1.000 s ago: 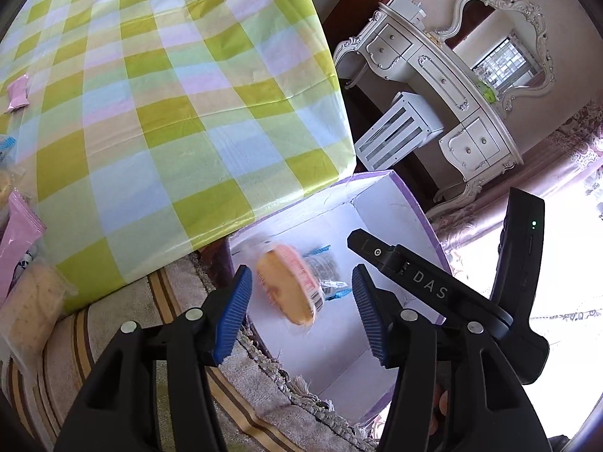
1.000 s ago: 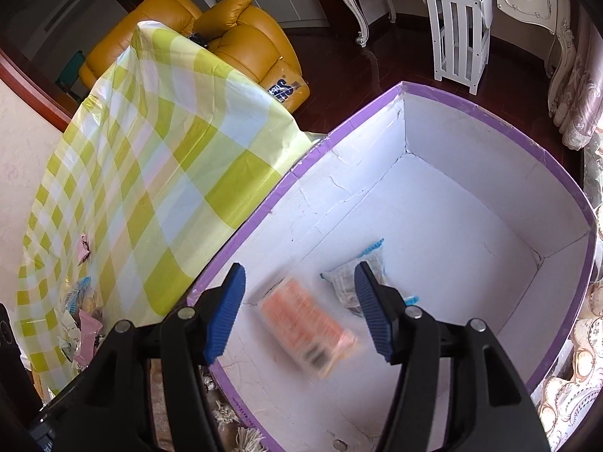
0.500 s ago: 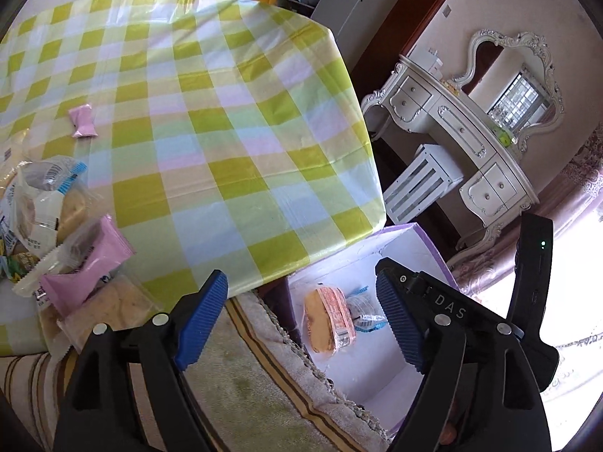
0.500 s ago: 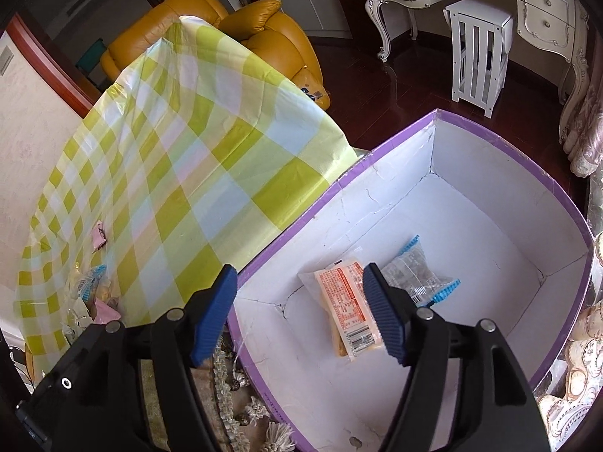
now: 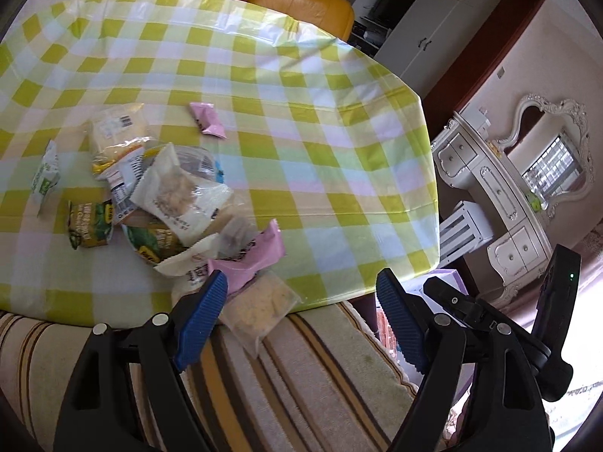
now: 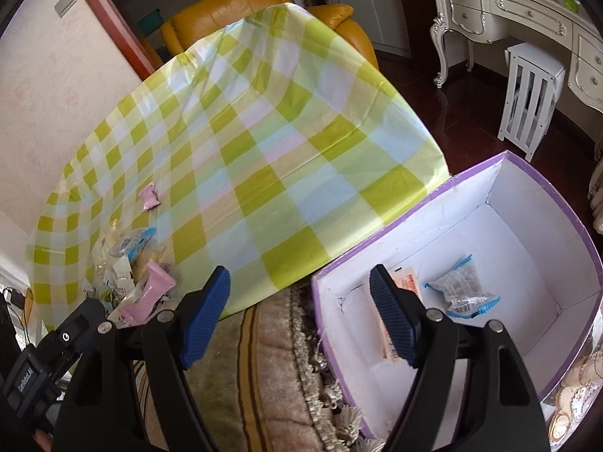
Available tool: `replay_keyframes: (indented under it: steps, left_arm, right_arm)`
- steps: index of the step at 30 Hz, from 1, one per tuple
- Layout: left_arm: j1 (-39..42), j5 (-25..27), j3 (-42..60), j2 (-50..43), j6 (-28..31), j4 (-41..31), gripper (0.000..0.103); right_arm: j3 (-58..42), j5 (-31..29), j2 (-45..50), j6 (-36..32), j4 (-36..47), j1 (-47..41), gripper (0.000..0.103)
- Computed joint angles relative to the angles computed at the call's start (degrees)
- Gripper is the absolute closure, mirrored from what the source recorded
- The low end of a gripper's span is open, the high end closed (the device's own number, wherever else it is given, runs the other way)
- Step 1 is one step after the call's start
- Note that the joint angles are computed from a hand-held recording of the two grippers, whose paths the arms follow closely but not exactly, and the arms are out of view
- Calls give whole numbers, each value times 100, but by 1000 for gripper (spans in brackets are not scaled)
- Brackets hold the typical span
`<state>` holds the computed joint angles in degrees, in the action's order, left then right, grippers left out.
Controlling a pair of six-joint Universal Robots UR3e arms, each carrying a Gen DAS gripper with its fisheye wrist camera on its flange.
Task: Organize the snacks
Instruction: 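Move both tools back over the snack pile on the table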
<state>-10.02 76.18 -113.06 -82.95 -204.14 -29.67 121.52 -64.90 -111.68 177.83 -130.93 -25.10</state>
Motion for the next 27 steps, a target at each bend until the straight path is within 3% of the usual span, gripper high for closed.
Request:
replay_keyframes:
  steps: [14,27]
  left_arm:
    - [1897,-525,-1415,1987,498,-892,28]
    - [3187,-1107,-1764,2412,1001,-1442,35]
  right_arm:
    - [-868,-765,1091,150,-324,2010,27]
    - [-1759,-655,2208,216,112,2867,27]
